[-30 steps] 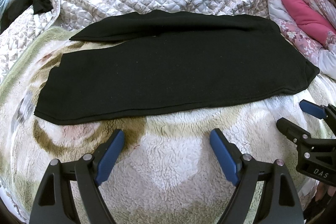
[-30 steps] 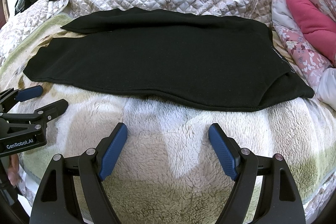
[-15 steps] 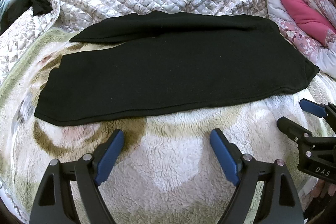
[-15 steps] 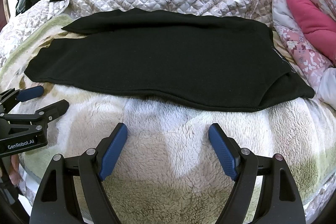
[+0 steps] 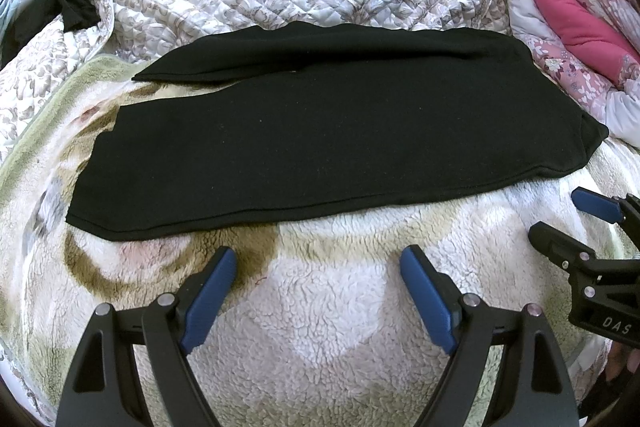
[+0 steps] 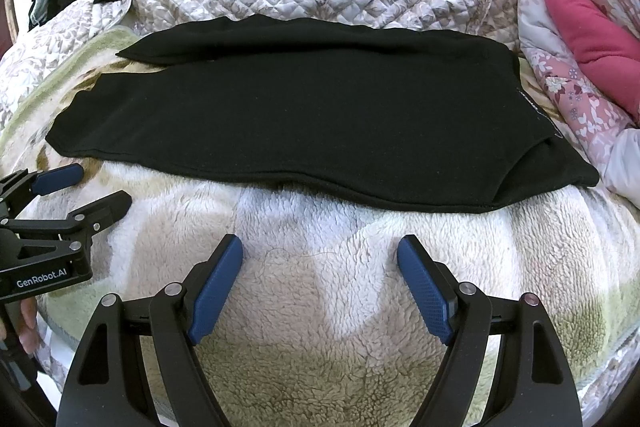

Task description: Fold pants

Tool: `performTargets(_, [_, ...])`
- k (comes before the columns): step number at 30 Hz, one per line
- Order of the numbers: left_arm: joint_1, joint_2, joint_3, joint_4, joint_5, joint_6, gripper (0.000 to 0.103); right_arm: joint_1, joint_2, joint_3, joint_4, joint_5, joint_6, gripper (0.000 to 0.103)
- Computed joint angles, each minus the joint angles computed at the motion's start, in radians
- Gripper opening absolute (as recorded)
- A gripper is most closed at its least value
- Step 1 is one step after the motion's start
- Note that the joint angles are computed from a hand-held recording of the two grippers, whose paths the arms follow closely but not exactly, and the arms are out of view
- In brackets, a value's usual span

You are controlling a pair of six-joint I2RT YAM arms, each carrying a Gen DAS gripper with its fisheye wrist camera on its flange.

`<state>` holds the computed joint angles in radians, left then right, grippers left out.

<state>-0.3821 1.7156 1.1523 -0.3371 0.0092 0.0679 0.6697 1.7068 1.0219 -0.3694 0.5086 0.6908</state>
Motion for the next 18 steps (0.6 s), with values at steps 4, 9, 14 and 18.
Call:
performTargets(4, [0.000,0.000,0.000,0.000,0.001,-0.001,0.086,0.002,-0.003,0.000,-0.004,0.001,0.002,0.080])
performTargets(9, [0.000,0.000,-0.002,0.002,0.000,0.000,0.086,-0.003,-0.007,-0.003,-0.003,-0.003,-0.003,0.080])
performTargets(14, [0.002,0.002,0.002,0.002,0.003,0.000,0.087,-0.009,-0.014,-0.006,-0.004,-0.006,-0.009,0.080])
performTargets(18, [0.003,0.003,0.006,-0.003,0.008,0.000,0.087,-0.011,-0.021,-0.005,-0.009,-0.012,-0.008,0.080])
